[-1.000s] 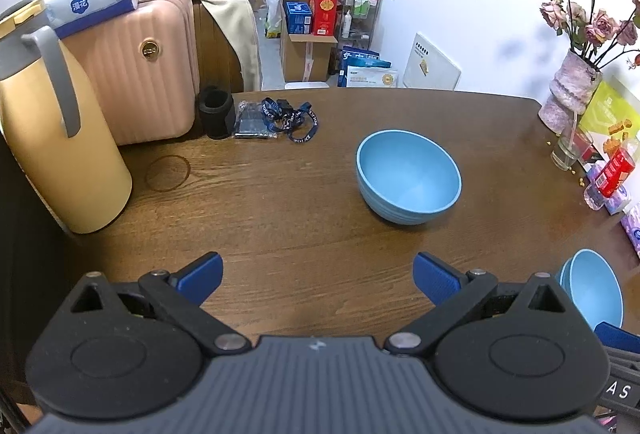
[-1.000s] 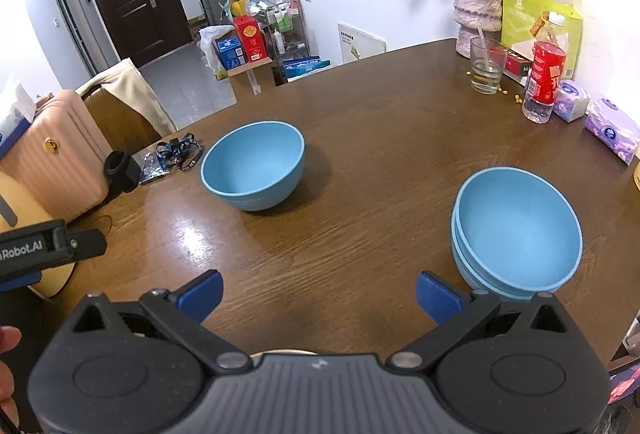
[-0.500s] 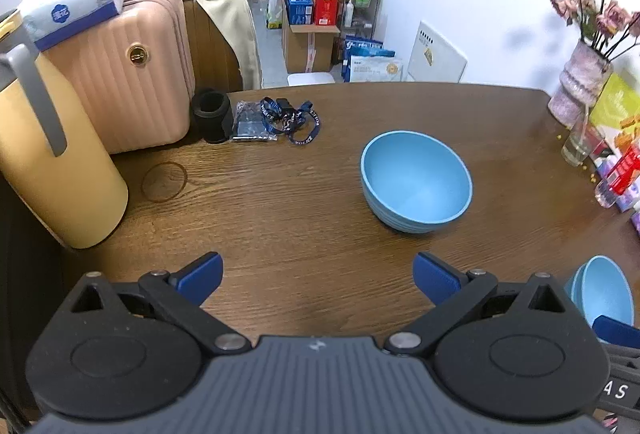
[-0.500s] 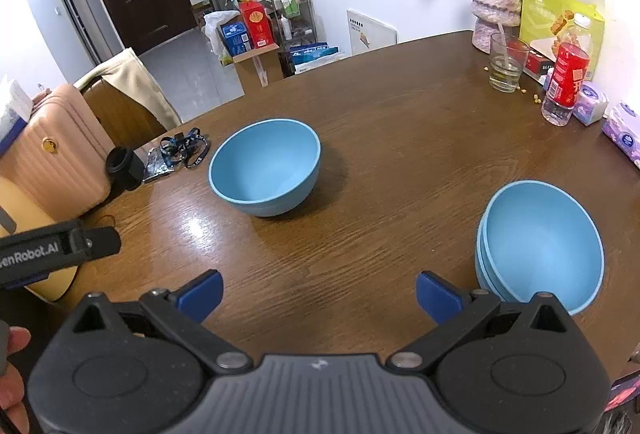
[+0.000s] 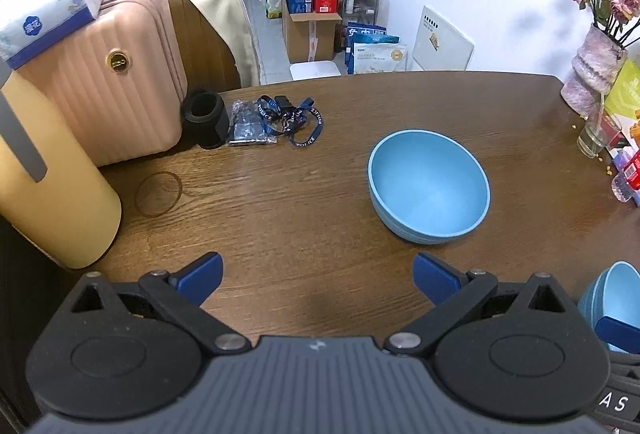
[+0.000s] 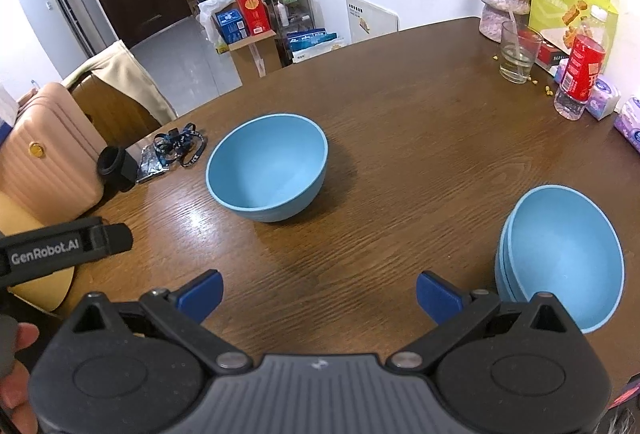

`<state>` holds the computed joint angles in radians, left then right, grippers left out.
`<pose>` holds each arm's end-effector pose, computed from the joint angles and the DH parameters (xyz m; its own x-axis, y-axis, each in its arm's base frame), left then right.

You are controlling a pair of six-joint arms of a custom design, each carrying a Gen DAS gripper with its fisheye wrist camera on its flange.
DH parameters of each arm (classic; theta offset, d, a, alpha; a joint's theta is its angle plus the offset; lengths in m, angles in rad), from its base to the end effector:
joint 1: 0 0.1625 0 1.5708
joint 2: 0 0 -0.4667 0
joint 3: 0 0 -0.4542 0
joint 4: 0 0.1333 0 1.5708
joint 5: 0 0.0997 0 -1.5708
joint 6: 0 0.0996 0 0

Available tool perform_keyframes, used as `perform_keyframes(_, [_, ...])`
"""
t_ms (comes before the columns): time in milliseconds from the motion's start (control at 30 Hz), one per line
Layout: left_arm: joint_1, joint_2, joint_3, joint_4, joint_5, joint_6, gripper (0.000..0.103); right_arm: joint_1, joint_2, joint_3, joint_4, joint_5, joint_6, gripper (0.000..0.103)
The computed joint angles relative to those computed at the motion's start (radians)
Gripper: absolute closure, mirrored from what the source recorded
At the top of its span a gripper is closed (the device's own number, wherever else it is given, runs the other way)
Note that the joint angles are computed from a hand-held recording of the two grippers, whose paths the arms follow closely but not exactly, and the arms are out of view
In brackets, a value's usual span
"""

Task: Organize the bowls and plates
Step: 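Move both grippers toward the remaining light-blue bowl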

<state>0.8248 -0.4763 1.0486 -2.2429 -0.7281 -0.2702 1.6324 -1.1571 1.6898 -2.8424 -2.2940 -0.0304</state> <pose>-0.4600 -0.8037 0.0745 -0.6999 0.1876 -0.6892 0.5069 0.8102 -0.2943 0.1105 -0.6974 0.3711 -0.7740 0.3761 0.5094 -0.0691 0.7496 -0.6583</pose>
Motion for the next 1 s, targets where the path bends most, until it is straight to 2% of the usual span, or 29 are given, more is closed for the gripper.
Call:
perform_keyframes(333, [0.021, 0.059, -0.107, 0.052, -0.008, 0.013, 0.000, -0.007, 0.055, -0.091, 0.074, -0.014, 0.026, 0.000])
perform_keyframes(1000, [0.053, 0.194, -0.345, 0.163, -0.038, 0.039, 0.000, -0.017, 0.144, -0.224, 0.145, -0.035, 0.027, 0.000])
